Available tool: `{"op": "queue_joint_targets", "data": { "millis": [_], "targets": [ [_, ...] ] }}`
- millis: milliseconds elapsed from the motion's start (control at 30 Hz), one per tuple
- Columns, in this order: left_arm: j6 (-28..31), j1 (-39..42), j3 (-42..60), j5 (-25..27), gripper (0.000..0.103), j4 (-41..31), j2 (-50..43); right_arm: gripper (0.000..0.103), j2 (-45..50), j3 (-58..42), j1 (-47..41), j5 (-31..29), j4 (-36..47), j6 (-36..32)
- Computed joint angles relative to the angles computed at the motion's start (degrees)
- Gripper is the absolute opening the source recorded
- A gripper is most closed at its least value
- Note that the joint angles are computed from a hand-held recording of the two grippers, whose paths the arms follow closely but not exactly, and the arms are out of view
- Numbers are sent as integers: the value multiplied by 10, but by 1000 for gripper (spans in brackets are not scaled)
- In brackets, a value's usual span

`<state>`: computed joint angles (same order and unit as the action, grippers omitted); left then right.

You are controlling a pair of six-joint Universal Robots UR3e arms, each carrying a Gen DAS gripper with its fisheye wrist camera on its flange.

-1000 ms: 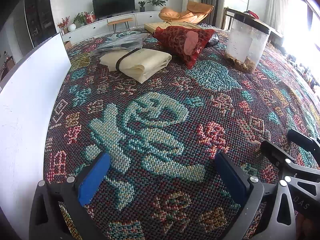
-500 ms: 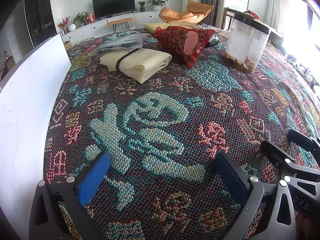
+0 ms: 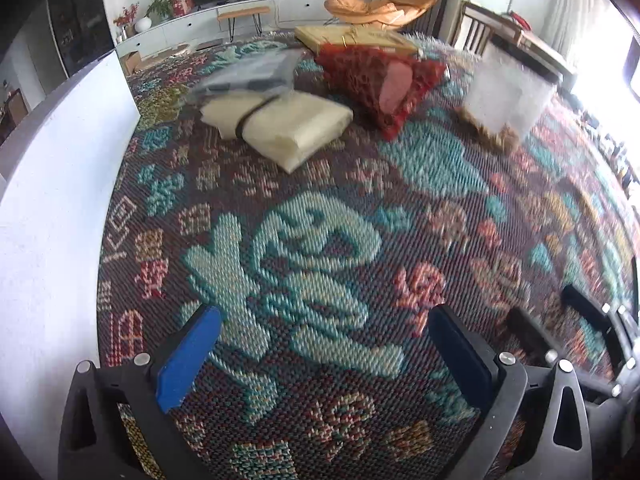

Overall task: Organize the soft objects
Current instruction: 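Grasp the clear plastic phone-case package with the left gripper, then hold the phone-case package raised in the left gripper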

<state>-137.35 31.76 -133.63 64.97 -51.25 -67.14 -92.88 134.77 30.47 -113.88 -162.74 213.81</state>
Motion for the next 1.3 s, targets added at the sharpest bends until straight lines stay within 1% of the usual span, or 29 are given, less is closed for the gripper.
{"op": "queue_joint_targets", "data": {
  "millis": [33, 67, 100, 133, 200, 233, 267, 300, 400, 433, 500, 600, 633, 667, 700, 733, 767, 833, 867, 933, 1033, 1067, 1100, 1167, 1200, 1233, 1300],
  "targets": [
    [-45, -11, 41, -5, 102, -3, -23, 82, -1, 1, -1, 1, -1, -1],
    [-59, -7, 78, -24, 103, -16, -44, 82, 0, 1, 0, 0, 0, 0],
    [-54, -8, 138, -39, 103, -50, -75, 82, 0, 0, 0, 0, 0, 0],
    [-73, -24, 197, -38, 103, -55, -119, 82, -1, 1, -1, 1, -1, -1],
    [-118, -82, 317, 4, 103, -25, -229, 82, -1, 1, -1, 1, -1, -1],
    [-121, -105, 376, 29, 103, -24, -283, 82, -1, 1, -1, 1, -1, -1],
    [-127, -126, 436, 48, 103, -38, -335, 82, 0, 0, -1, 1, 0, -1],
    [-143, -148, 496, 67, 103, -49, -387, 82, 0, 0, -1, 0, 0, 0],
    [-127, -187, 676, 115, 103, -127, -518, 82, -1, 1, -1, 1, 0, -1],
    [-121, -199, 735, 138, 103, -154, -557, 82, 0, 0, -1, 1, 0, -1],
    [-111, -211, 845, 159, 103, -207, -633, 82, 0, 0, -1, 1, 0, -1],
    [-139, -223, 980, 190, 103, -275, -727, 83, 0, 0, -2, 1, 1, -1],
    [-150, -224, 1006, 201, 103, -286, -751, 83, 0, -1, -2, 1, 1, -1],
    [-160, -225, 1009, 210, 101, -281, -758, 83, 0, 0, -2, 1, 0, -1],
    [-155, -218, 995, 202, 84, -275, -754, 83, 0, -1, -1, 1, 1, -1],
    [-168, -206, 971, 175, 74, -260, -739, 83, 0, 0, -2, 1, 1, -1],
    [-171, -194, 940, 155, 74, -242, -720, 84, 0, 0, -2, 1, 1, -1],
    [-171, -175, 879, 133, 74, -208, -674, 84, 3, -1, 0, 0, 0, 1],
    [-163, -163, 830, 119, 74, -176, -641, 84, 3, -1, 1, -1, 0, 2],
    [-157, -135, 755, 86, 74, -163, -570, 84, 2, -2, 0, 0, 1, 1],
    [-124, -93, 588, 47, 74, -129, -420, 84, 2, -2, 0, 0, 1, 1],
    [-106, -79, 528, 34, 74, -132, -362, 84, 2, -2, 0, -1, 1, 1],
    [-92, -63, 471, 23, 74, -141, -302, 84, 2, -2, 0, -1, 1, 1],
    [-19, -20, 363, -1, 74, -185, -182, 84, 1, 0, 0, 1, 0, 1],
    [12, 2, 315, -3, 74, -216, -122, 84, 1, 1, 0, 1, -2, 2],
    [44, 28, 272, -8, 74, -255, -62, 84, 0, 4, 0, 2, -5, 3],
    [115, 104, 197, -23, 74, -356, 58, 84, -5, 12, 0, 4, -13, 4]
  ]
}}
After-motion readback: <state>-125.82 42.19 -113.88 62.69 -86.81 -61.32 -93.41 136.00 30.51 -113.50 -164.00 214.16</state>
